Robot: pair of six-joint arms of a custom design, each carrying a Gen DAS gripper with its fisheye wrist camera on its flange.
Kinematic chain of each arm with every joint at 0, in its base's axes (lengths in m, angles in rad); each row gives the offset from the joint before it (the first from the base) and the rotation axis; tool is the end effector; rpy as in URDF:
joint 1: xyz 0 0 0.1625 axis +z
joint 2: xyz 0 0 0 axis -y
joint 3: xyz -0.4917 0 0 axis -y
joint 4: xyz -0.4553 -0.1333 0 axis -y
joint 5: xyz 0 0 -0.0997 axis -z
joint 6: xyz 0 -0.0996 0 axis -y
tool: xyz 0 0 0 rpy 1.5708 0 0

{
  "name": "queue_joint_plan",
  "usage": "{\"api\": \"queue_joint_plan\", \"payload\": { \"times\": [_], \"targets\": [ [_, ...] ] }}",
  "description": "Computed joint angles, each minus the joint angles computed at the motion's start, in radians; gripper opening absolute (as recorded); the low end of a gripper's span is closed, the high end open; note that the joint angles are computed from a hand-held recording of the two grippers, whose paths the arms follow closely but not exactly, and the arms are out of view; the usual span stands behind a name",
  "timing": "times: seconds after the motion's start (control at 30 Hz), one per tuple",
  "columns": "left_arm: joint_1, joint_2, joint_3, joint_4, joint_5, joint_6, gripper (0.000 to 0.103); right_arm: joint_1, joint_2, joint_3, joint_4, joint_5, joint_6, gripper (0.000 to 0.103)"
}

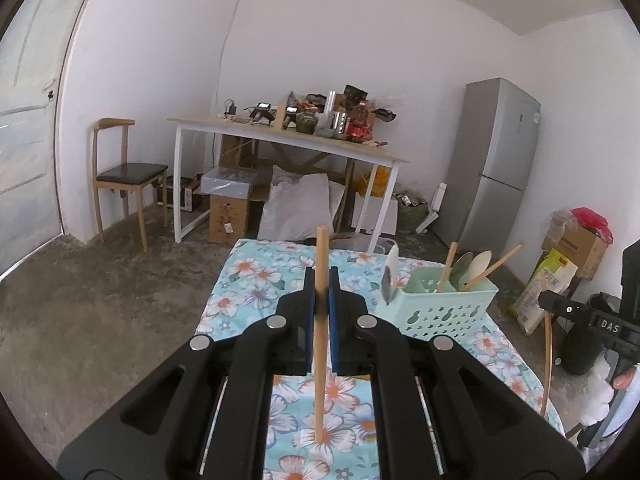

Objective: Organize utensils
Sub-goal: 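Lift and carry both chopsticks upright toward the green holder with both tools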

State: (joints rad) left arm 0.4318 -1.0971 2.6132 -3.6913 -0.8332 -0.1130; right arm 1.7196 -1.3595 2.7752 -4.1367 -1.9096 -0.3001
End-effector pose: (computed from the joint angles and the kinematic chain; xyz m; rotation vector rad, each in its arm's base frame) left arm -0.2551 -0.3381 0.1414 1.0061 2.4263 -1.2493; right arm 0.1436 -0.2817 0.2461 0.2674 -2.3343 1.4792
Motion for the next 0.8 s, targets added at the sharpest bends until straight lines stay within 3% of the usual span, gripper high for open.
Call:
{"api": "queue_joint_plan", "payload": {
  "times": [0.27,0.43,0.57,0.67,0.8],
  "targets": [
    [-0.007,-0.026,-0.014,0.050,-0.037,-0.005,0.005,-0.052,0.036,0.017,-0.104,0.055,0.044,0.006],
    [-0.026,-0.019,-0.018,0.071,-0.024,-0.015,0.005,-0.039,0.103,0.010,-0.141,-0.059,0.013,0.007],
    [-0.032,-0.024,-0.016,0.088,-0.018,-0.023,0.005,-0.048,0.125,0.017,-0.161,-0.071,-0.003,0.007],
    [-0.032,-0.024,-0.019,0.094,-0.017,-0.021,0.005,-0.062,0.107,0.029,-0.174,-0.031,0.002,0.007],
    [-0.033,-0.022,-0.019,0.095,-0.017,-0.031,0.005,-0.115,0.074,0.053,-0.192,0.103,0.037,0.007]
  ]
}}
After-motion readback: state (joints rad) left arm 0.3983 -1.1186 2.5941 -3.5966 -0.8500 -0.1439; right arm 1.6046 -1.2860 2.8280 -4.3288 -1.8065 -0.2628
